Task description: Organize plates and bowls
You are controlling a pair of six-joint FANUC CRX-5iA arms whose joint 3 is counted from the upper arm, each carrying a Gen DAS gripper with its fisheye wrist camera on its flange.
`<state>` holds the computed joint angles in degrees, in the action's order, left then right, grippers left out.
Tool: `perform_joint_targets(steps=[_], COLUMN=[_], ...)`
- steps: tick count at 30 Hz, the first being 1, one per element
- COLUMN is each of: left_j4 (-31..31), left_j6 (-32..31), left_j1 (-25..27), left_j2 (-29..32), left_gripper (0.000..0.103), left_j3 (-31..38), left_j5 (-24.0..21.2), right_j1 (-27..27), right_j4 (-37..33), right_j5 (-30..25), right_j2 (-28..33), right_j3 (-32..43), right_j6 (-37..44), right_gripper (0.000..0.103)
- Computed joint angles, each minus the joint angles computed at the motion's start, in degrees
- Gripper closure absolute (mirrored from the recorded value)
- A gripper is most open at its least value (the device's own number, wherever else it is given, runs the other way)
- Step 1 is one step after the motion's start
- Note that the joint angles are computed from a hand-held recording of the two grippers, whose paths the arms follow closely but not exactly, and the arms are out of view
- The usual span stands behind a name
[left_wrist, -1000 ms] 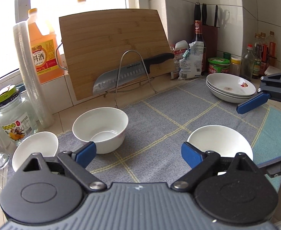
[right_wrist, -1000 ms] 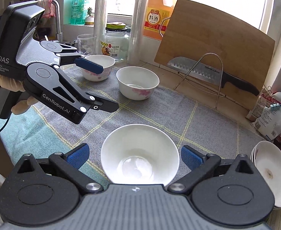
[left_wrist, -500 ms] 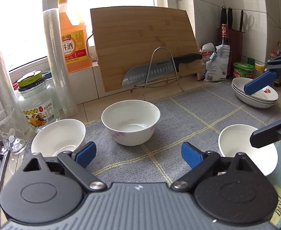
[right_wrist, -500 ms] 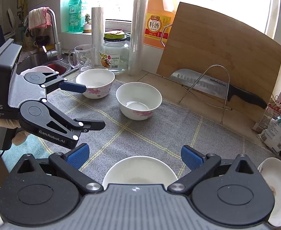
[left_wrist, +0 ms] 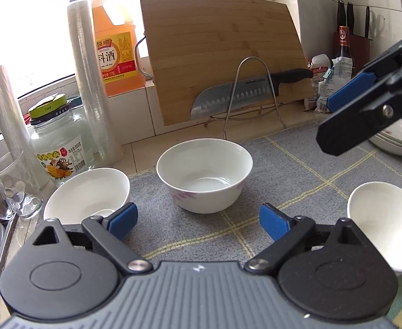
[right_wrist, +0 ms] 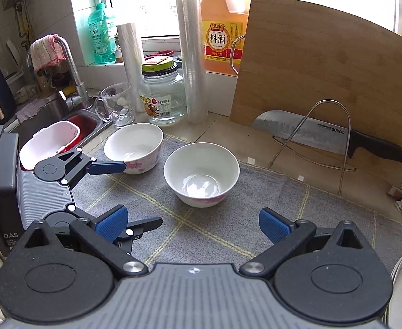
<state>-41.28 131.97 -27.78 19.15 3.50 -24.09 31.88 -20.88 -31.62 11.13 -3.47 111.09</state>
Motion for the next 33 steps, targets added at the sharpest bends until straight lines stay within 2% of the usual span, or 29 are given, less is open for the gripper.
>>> perform_joint_targets(steps=[9, 18, 33], left_j4=[0.84, -0.36, 3.15], left_j6=[-2.4, -3.08, -6.61], left_j1=[1.0, 1.06, 2.87], left_j2=[2.99, 5.07, 6.43], left_gripper=[0.008, 0.008, 0.01], left_j3=[2.56, 5.12, 5.25], left_j5=[-0.02, -0.8, 1.46], right_j1=[-2.71, -3.25, -3.96], right_j4=[-4.24, -3.69, -5.31], right_j5=[-6.68, -11.0, -17.28], right_j2=[8.21, 14.64, 23.44], right_j3=[10.72, 18.07, 29.41], right_j6=[1.34, 2.01, 3.15], right_gripper=[0.0, 0.0, 0.0])
